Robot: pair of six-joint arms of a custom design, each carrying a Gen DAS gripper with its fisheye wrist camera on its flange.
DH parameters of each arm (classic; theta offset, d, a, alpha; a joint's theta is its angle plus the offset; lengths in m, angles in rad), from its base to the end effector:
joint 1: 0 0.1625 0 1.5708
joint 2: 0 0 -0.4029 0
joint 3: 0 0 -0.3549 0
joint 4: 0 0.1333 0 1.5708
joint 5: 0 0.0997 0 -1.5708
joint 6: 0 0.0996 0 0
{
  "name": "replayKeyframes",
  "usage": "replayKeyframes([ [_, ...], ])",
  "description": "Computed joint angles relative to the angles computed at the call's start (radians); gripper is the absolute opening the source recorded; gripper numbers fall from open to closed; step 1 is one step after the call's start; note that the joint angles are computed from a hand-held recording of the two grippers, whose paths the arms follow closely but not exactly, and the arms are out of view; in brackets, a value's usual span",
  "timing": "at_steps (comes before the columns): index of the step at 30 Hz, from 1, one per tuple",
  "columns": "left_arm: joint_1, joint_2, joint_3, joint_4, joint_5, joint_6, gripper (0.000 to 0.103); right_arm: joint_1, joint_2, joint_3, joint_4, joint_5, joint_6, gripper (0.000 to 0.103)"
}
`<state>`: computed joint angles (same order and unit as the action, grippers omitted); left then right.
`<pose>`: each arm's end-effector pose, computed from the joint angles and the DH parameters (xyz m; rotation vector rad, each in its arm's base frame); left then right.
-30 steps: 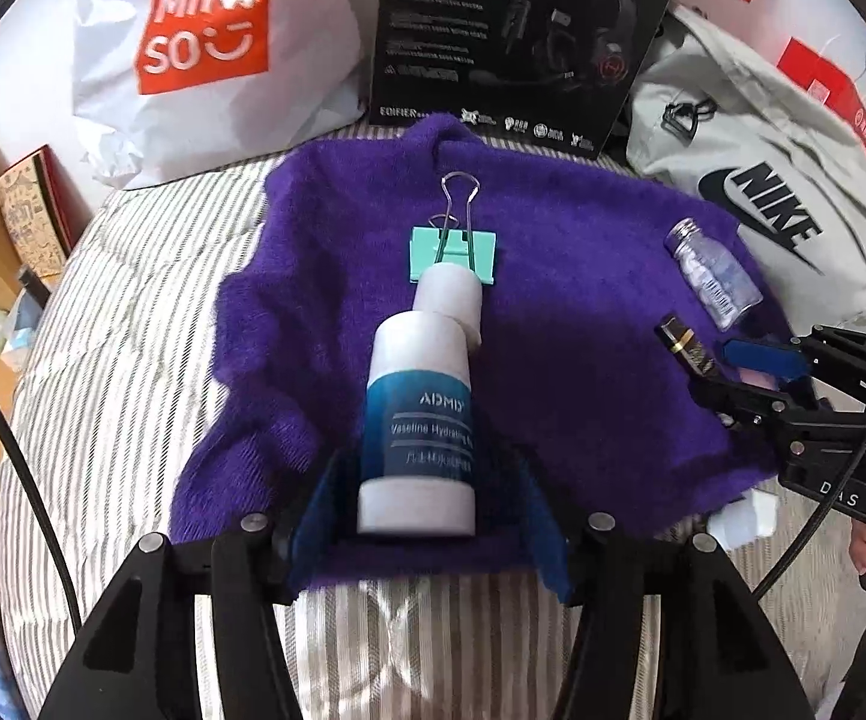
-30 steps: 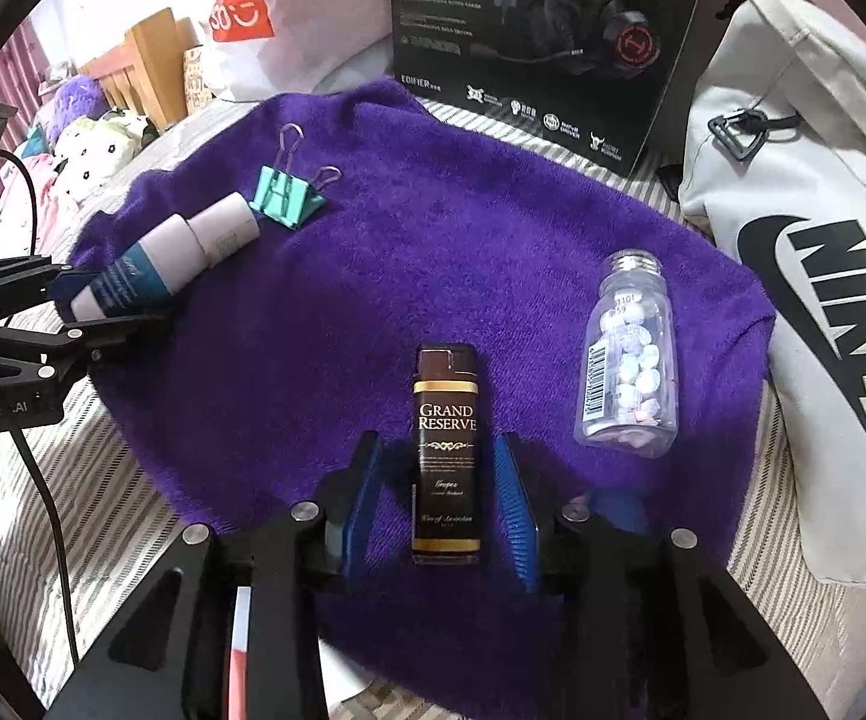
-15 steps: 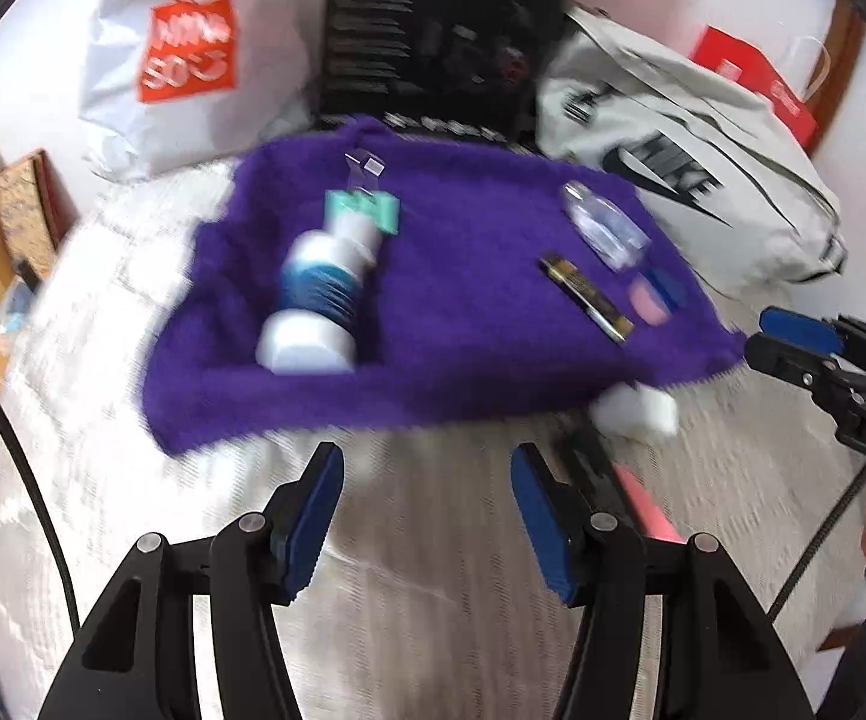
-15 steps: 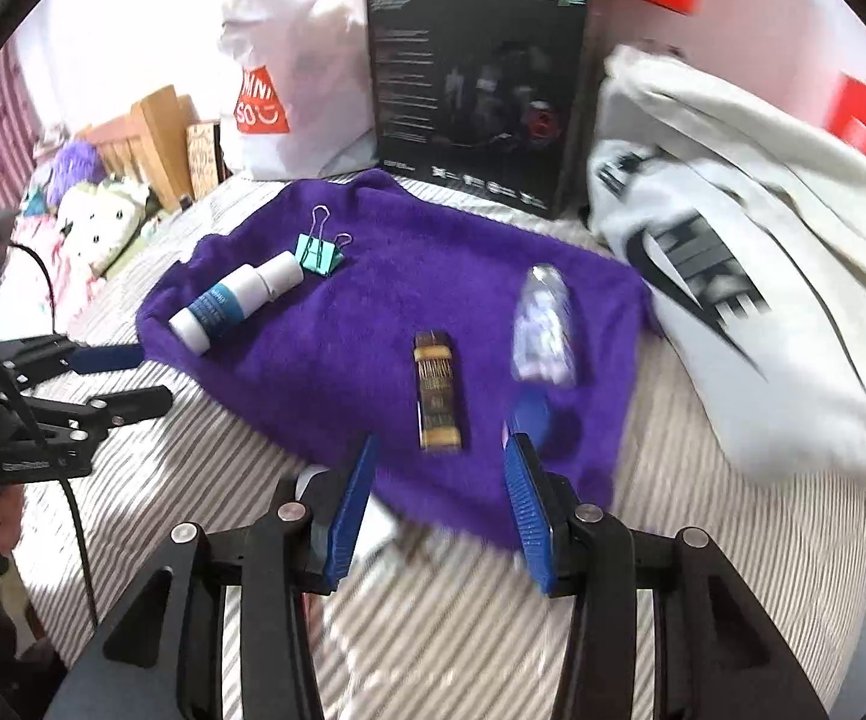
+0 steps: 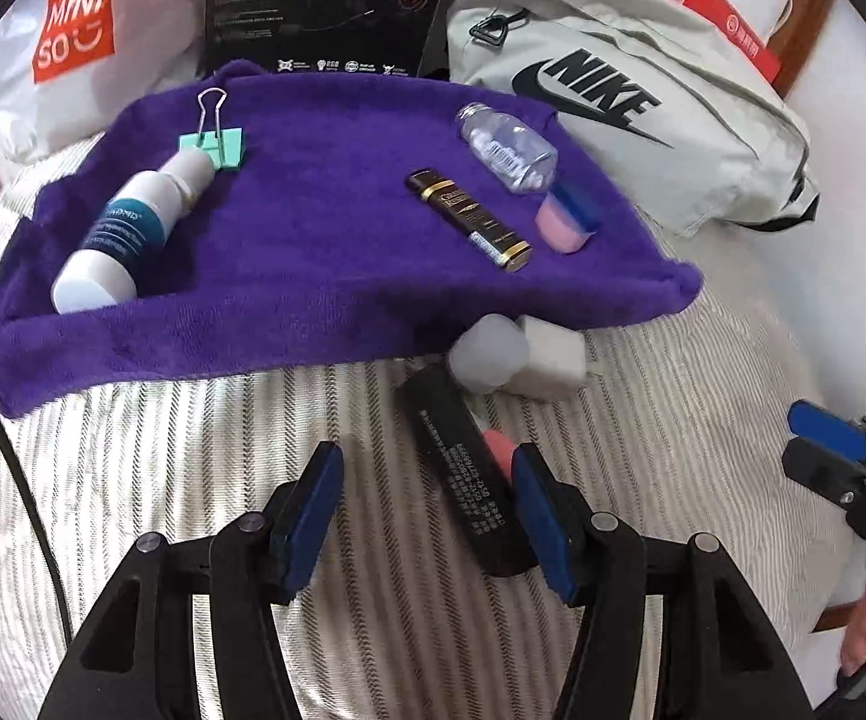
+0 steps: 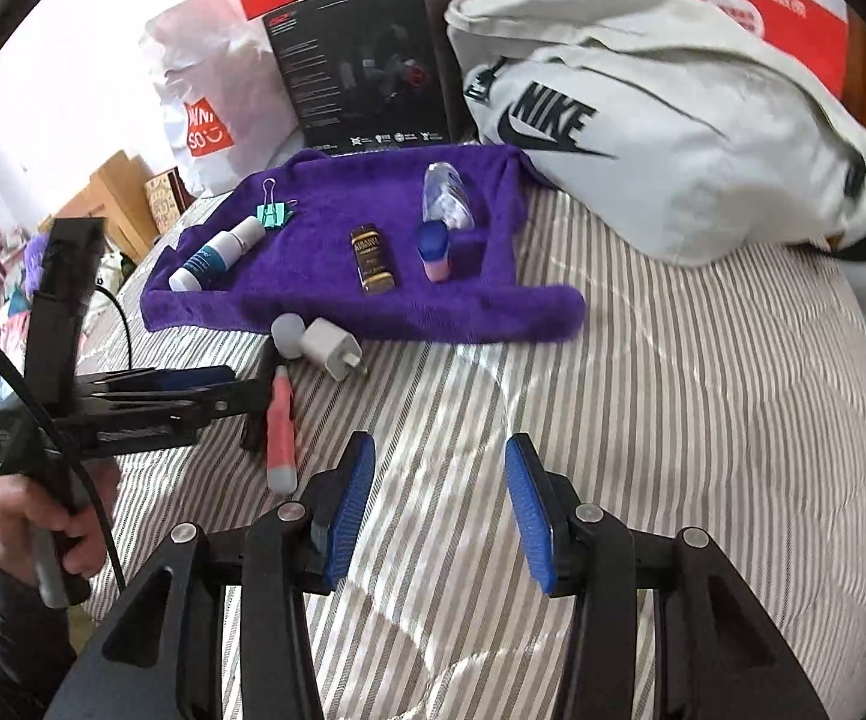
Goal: Organize rigid objects
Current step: 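Grasp the black Horizon stick with the left tool while the right tool grasps the white charger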
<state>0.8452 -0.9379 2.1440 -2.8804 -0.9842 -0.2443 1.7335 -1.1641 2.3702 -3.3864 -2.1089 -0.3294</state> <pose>-0.1727 -0.4786 0.0836 0.5862 2.5610 -0.4902 0.1487 -0.3978 0.1879 0.3938 -2.4475 0.7175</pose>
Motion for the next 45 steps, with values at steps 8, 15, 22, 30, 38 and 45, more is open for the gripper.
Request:
replayKeyframes([
  [8,-0.032,-0.067,0.042,0.101,0.154,-0.043,0.063,-0.005,0.004,0.025,-0.026,0.027,-0.004,0.045],
  [15,-0.03,-0.051,0.033,0.09,0.11,-0.041,0.062,-0.003,0.009,0.027,-0.024,0.062,-0.011,0.045],
  [22,-0.068,0.025,0.023,0.118,0.231,-0.062,0.066,-0.012,0.029,0.022,-0.003,0.062,-0.01,0.045],
  [30,-0.041,0.005,0.052,0.021,0.2,0.017,0.044,-0.022,0.035,0.033,-0.011,0.071,-0.02,0.045],
  [38,-0.042,0.028,0.059,-0.075,0.135,0.117,0.021,-0.03,0.078,-0.006,-0.013,0.114,-0.065,0.045],
  [45,-0.016,-0.043,0.117,-0.092,0.101,0.087,0.021,-0.017,0.171,-0.116,0.01,0.12,-0.183,0.045],
])
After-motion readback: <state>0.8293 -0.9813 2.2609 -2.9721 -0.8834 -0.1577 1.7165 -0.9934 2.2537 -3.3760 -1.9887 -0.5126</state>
